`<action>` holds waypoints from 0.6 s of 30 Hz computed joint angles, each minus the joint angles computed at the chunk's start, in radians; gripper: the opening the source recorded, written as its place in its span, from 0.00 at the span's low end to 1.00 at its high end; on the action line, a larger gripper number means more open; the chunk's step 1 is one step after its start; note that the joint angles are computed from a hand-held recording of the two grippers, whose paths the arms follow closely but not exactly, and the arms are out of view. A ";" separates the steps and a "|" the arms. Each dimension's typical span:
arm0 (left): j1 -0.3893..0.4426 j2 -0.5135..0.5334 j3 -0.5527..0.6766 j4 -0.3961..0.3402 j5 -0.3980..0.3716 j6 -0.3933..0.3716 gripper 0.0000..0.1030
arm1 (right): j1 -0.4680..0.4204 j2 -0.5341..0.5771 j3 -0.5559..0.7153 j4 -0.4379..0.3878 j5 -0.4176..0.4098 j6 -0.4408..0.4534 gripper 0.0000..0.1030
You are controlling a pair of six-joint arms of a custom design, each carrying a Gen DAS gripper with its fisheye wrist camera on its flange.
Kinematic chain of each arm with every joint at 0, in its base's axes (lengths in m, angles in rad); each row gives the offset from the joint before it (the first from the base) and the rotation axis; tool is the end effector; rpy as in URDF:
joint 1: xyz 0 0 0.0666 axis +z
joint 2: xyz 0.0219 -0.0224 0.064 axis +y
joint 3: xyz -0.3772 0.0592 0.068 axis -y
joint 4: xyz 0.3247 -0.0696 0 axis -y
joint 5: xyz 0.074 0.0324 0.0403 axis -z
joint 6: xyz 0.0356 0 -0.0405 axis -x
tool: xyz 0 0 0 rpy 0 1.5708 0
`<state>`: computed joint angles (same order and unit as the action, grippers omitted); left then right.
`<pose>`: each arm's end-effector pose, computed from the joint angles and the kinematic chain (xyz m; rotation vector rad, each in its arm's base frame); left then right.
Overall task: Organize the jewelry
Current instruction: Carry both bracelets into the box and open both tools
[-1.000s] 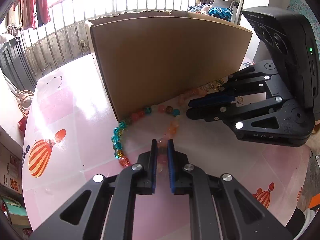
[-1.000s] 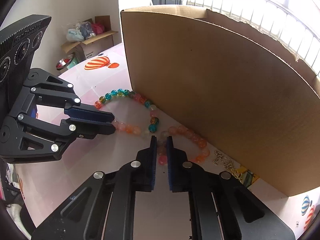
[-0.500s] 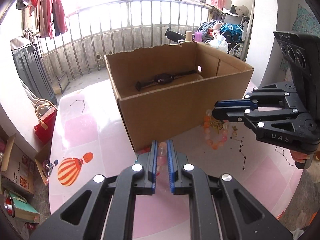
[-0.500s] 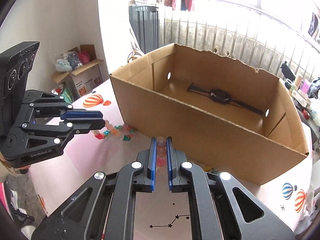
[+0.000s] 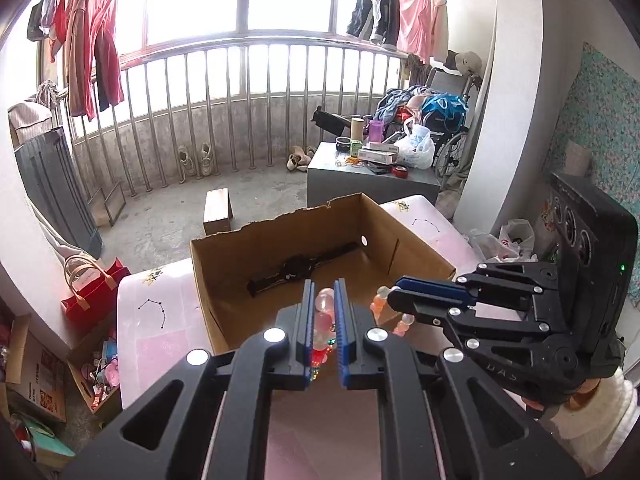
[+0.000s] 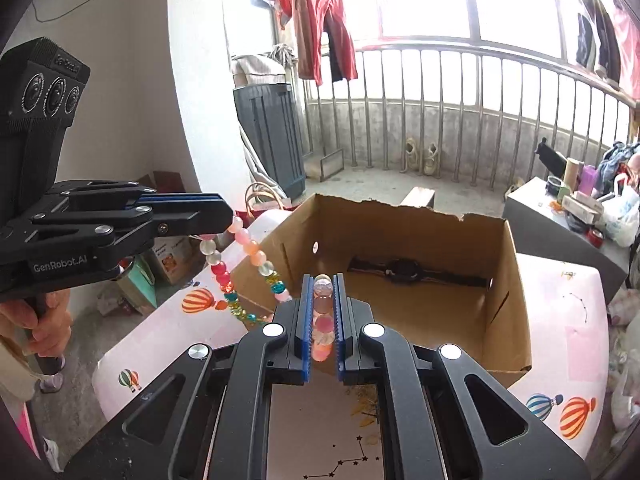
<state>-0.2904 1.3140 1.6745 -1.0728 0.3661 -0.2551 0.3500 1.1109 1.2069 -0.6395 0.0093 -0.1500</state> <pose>0.3572 -0.1205 0.5570 0.7916 2.1204 -0.4357 0.3124 0.1133 0.4731 -0.2069 2.1175 0.2874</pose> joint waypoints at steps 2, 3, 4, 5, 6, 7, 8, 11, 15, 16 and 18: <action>-0.020 0.065 0.080 -0.024 -0.038 0.028 0.09 | -0.023 0.012 0.021 -0.002 -0.007 -0.013 0.07; -0.032 0.098 0.113 -0.034 -0.064 0.029 0.09 | -0.039 0.019 0.031 0.001 -0.019 -0.021 0.07; -0.043 0.133 0.146 -0.050 -0.089 0.026 0.09 | -0.057 0.029 0.039 0.005 -0.038 -0.025 0.07; -0.051 0.168 0.175 -0.065 -0.112 0.028 0.09 | -0.070 0.038 0.047 0.005 -0.049 -0.029 0.07; -0.055 0.205 0.205 -0.091 -0.126 0.021 0.09 | -0.080 0.047 0.054 0.004 -0.057 -0.030 0.07; -0.062 0.244 0.236 -0.115 -0.143 0.020 0.09 | -0.089 0.054 0.057 0.006 -0.060 -0.031 0.07; -0.068 0.274 0.253 -0.125 -0.164 0.020 0.09 | -0.101 0.060 0.063 0.003 -0.071 -0.032 0.07; -0.075 0.353 0.301 -0.145 -0.186 0.039 0.09 | -0.113 0.082 0.070 0.006 -0.068 -0.038 0.07; -0.095 0.440 0.374 -0.177 -0.311 0.012 0.09 | -0.122 0.119 0.093 -0.004 -0.068 -0.041 0.07; -0.096 0.466 0.404 -0.204 -0.335 0.012 0.09 | -0.126 0.127 0.095 -0.007 -0.073 -0.044 0.07; -0.099 0.503 0.439 -0.244 -0.397 0.004 0.09 | -0.132 0.135 0.097 -0.015 -0.078 -0.054 0.07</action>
<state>-0.3896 1.8174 2.1134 -1.3171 -0.0306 -0.2512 0.2181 1.2460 1.3044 -0.6549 -0.0686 -0.2040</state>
